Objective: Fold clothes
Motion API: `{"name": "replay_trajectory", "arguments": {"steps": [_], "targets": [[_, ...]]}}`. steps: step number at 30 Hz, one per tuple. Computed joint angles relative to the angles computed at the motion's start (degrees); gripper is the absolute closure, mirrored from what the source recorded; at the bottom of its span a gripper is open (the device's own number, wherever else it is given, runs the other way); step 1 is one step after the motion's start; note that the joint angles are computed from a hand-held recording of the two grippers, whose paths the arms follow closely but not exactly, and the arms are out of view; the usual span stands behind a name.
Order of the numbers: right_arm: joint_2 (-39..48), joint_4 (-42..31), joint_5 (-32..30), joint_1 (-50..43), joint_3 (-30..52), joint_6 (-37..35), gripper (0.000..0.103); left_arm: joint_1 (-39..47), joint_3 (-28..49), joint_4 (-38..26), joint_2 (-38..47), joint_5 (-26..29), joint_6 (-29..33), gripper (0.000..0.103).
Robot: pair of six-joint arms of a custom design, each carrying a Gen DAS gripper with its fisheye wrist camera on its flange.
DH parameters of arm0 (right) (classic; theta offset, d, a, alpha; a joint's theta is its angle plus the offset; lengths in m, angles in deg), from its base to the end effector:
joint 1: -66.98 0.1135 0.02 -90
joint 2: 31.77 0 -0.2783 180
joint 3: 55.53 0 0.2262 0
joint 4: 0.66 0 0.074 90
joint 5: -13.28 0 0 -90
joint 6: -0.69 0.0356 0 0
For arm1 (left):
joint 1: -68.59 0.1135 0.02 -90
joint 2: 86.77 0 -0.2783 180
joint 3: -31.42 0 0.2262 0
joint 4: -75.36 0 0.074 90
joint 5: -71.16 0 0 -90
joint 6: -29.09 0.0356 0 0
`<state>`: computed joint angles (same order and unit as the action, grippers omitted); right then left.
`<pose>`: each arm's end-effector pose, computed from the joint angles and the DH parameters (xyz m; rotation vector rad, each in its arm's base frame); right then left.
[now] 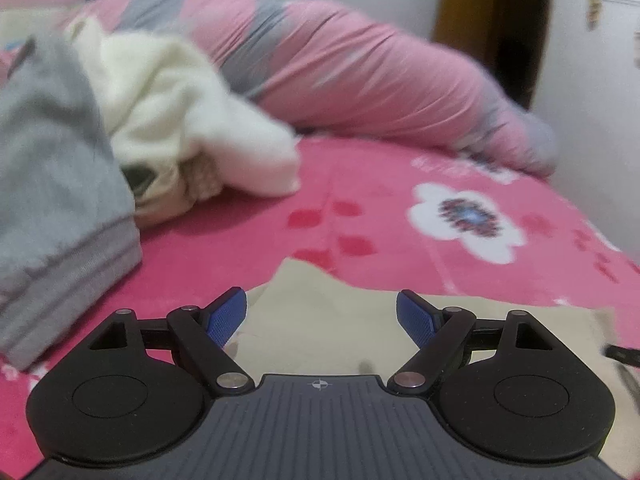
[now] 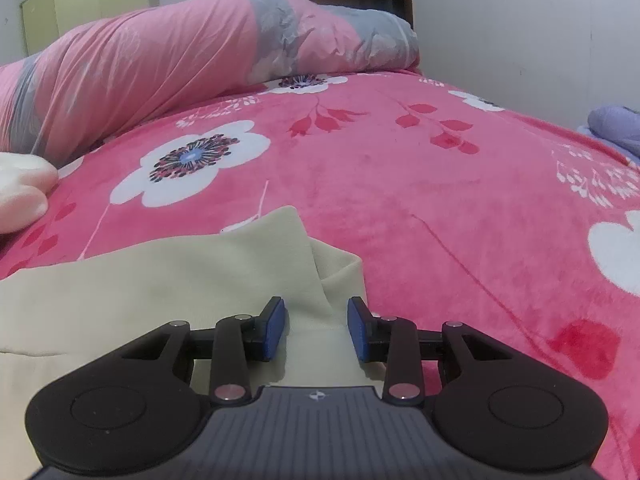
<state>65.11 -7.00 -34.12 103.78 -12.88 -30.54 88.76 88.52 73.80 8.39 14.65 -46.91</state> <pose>0.2024 0.1214 0.1190 0.6577 2.1740 -0.1524 0.2912 0.0860 0.1851 0.1861 2.1402 -0.3178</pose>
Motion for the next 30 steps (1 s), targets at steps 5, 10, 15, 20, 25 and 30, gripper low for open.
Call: {"name": "replay_trajectory", "arguments": {"steps": [5,10,15,20,25,30], "targets": [[-1.5,-2.6,-0.2,0.2,0.8,-0.1,0.066,-0.6,-4.8,-2.4,-1.2,-2.8,6.1,0.02],[-8.1,-14.7,3.7,6.1,5.3,1.2,0.066,-1.4,-7.9,2.0,0.5,-7.0,8.0,0.019],[-10.6,-9.9,5.3,17.8,6.6,-2.8,0.066,-1.7,-6.5,0.8,1.5,-7.7,8.0,0.018],[-0.6,-2.2,-1.9,21.3,8.9,-9.8,0.066,-1.5,-7.6,1.9,1.4,-7.9,8.2,0.018],[3.1,-9.9,-1.7,22.4,14.9,-8.0,0.066,-1.4,-7.2,1.1,1.5,-8.0,8.7,0.018],[0.8,-8.5,-0.6,26.1,16.2,-14.9,0.066,-1.4,-7.2,1.2,1.6,-8.0,8.8,0.017]]}}
